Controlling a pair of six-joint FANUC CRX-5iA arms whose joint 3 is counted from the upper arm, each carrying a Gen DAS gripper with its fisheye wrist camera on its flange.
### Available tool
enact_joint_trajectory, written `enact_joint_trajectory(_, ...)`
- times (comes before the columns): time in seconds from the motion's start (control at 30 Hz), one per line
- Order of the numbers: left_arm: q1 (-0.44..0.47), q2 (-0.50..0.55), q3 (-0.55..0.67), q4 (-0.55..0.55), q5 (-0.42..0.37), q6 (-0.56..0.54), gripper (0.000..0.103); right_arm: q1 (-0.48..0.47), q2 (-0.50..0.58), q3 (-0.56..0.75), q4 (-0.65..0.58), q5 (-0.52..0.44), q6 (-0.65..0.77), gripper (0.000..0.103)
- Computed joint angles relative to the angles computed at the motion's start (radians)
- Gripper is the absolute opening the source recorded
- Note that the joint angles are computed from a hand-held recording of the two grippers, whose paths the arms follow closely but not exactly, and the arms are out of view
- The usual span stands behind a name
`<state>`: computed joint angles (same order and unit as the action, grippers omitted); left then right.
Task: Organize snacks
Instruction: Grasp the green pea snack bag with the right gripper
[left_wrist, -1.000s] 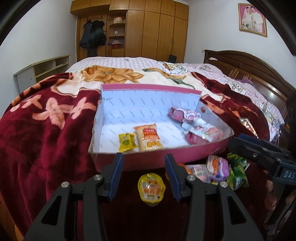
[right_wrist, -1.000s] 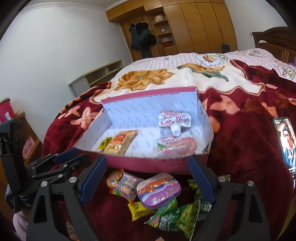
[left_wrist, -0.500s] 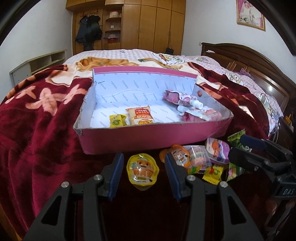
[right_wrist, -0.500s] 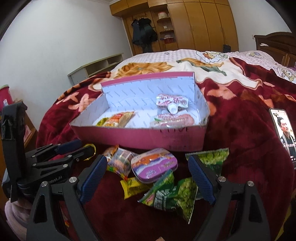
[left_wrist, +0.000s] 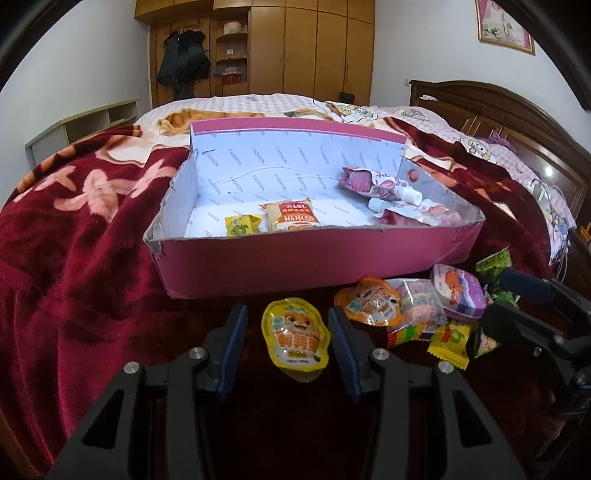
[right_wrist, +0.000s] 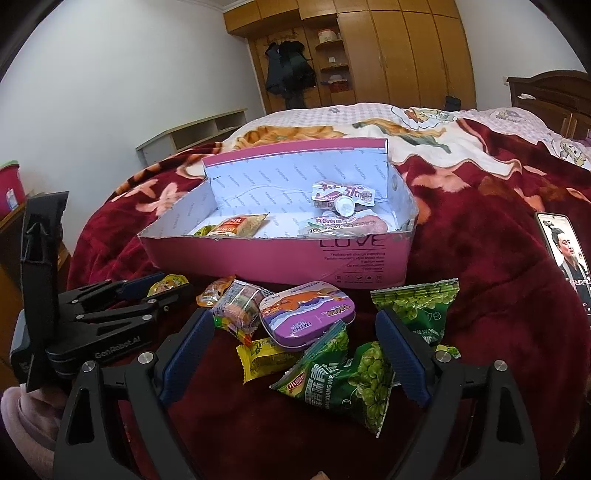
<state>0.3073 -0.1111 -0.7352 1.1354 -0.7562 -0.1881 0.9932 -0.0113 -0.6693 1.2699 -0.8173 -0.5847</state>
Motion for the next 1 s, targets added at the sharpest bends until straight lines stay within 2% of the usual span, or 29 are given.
enact_joint_trajectory(0.07, -0.008, -0.007, -0.011, 0.015, 0.016, -0.016, 0.035, -0.001, -0.004, -0.004, 0.004, 0.002, -0.005, 0.091)
enact_joint_trajectory(0.2, -0.003, -0.012, -0.018, 0.03, 0.009, -0.026, 0.033, 0.002, -0.013, -0.012, 0.006, -0.005, -0.016, 0.091)
enact_joint_trajectory(0.5, 0.018, 0.001, -0.007, 0.024, -0.025, 0.004, 0.033, 0.015, -0.05, -0.037, -0.005, -0.075, -0.033, 0.091)
enact_joint_trajectory(0.67, 0.02, 0.005, -0.006, 0.023, -0.028, 0.007, 0.033, 0.017, -0.051, -0.034, -0.06, -0.115, -0.031, 0.091)
enact_joint_trajectory(0.83, 0.02, 0.01, -0.006, 0.025, -0.028, 0.005, 0.033, 0.009, -0.068, -0.05, -0.098, -0.108, -0.049, 0.089)
enact_joint_trajectory(1.0, 0.015, 0.011, -0.011, 0.031, -0.021, -0.004, 0.033, -0.025, -0.082, -0.074, -0.117, -0.044, -0.089, 0.078)
